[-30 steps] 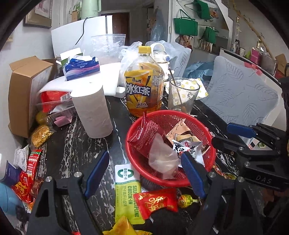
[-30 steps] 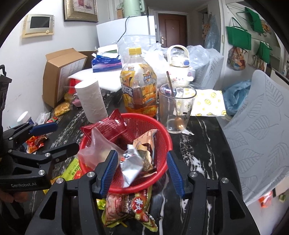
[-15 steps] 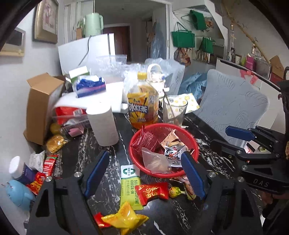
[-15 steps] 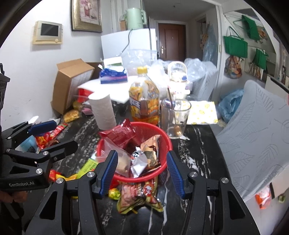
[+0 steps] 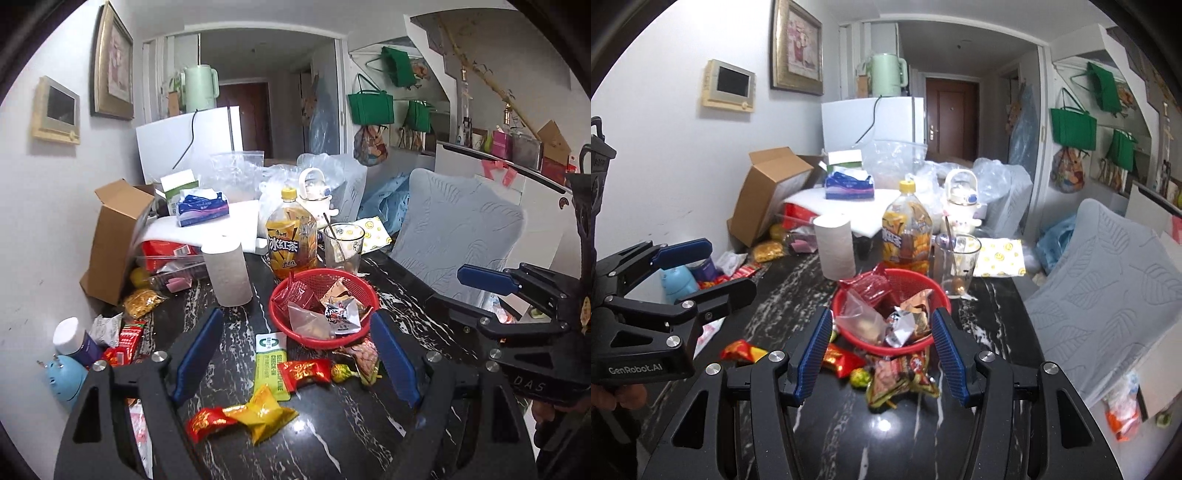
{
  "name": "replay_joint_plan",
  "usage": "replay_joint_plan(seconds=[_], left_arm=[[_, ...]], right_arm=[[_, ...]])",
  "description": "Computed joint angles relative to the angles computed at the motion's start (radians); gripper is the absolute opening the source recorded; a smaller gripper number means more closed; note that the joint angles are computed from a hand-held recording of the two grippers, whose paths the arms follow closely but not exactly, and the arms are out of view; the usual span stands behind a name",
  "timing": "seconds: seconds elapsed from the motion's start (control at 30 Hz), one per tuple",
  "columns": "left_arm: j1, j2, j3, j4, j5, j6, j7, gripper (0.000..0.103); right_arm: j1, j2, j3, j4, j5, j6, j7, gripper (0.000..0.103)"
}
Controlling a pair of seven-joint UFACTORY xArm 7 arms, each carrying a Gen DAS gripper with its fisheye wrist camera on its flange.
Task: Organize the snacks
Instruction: 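Withdraw both tools from the basket toward the loose snacks on the table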
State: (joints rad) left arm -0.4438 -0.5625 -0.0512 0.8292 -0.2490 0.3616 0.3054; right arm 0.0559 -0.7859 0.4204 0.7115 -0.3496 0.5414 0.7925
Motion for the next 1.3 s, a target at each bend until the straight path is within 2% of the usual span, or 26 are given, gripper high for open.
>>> replay_joint_plan(seconds=[0.43, 0.63, 0.93, 1.0, 1.3], left_arm=[[0.015, -0.245, -0.001, -0.165, 0.034, 0.057, -0.050, 0.081], [0.040, -0.313, 0.007, -0.231, 0.049, 0.078, -0.076, 0.081], [0.123, -0.323, 0.018, -0.271, 0.096, 0.112, -0.121, 0.081], [0.145, -0.317, 0.021, -0.279, 0.097, 0.112, -0.138, 0.081], [0.185, -0.232, 0.067, -0.283, 0.091, 0.100, -0.152, 0.081]], right_arm=[[0.076, -0.141, 0.066, -0.036, 0.041, 0.086, 0.046, 0.056], [0.097, -0.147, 0.099, -0.058, 0.056, 0.065, 0.084, 0.056], [0.121, -0.062, 0.115, -0.056, 0.052, 0.034, 0.111, 0.057], [0.124, -0.019, 0.112, -0.050, 0.046, 0.006, 0.109, 0.061], [0.133, 0.183, 0.084, -0.004, 0.010, -0.115, 0.090, 0.061]])
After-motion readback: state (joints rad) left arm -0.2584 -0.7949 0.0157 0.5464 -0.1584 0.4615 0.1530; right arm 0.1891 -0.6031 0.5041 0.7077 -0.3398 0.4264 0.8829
